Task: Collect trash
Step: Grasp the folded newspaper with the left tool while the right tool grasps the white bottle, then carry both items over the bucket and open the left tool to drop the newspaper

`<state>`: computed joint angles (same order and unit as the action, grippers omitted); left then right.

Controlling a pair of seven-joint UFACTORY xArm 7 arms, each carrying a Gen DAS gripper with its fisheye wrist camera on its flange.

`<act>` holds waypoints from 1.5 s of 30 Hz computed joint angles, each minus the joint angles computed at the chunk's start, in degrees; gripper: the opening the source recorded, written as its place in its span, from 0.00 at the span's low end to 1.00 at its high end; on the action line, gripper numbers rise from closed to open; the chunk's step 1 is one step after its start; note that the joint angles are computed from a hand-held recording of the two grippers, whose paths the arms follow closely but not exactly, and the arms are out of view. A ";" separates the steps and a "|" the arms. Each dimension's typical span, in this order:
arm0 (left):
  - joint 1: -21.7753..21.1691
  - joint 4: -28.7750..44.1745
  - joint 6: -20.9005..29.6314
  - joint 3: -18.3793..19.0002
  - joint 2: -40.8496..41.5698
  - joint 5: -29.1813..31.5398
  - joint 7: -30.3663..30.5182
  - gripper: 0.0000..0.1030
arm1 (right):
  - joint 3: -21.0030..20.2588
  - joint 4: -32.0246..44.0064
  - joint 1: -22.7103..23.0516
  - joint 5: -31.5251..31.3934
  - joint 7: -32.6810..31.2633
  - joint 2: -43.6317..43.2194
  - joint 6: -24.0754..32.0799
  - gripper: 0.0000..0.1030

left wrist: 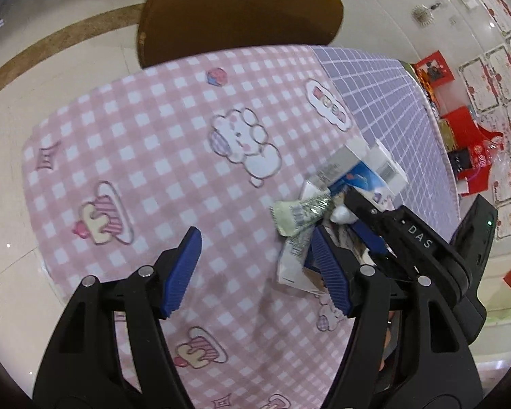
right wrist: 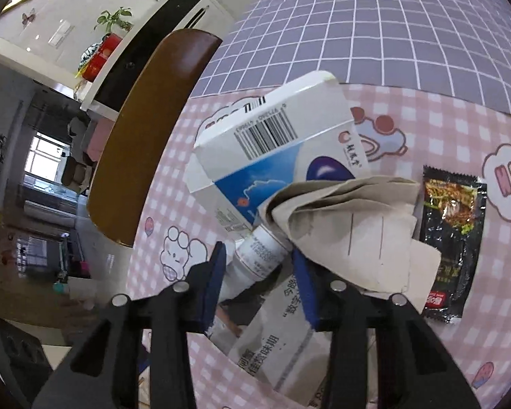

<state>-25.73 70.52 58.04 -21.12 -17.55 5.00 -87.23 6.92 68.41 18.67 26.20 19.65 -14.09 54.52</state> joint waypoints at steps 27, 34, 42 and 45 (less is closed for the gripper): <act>-6.07 2.92 -21.04 2.53 9.85 -3.85 6.52 0.09 | -3.65 -3.28 -3.87 -5.25 -10.60 -16.88 7.58 0.38; -3.34 -3.86 -17.11 0.52 -4.55 -1.57 2.83 0.09 | -1.09 -0.57 -0.23 -3.39 -9.54 -18.19 8.12 0.38; 0.70 -13.65 5.43 -1.58 -31.92 -5.92 -0.86 0.09 | 6.36 1.75 8.84 1.09 -7.05 -14.49 5.70 0.38; 1.40 -16.34 14.16 -1.90 -41.39 -8.46 -2.54 0.09 | 9.80 3.01 12.99 2.05 -6.33 -11.39 4.48 0.38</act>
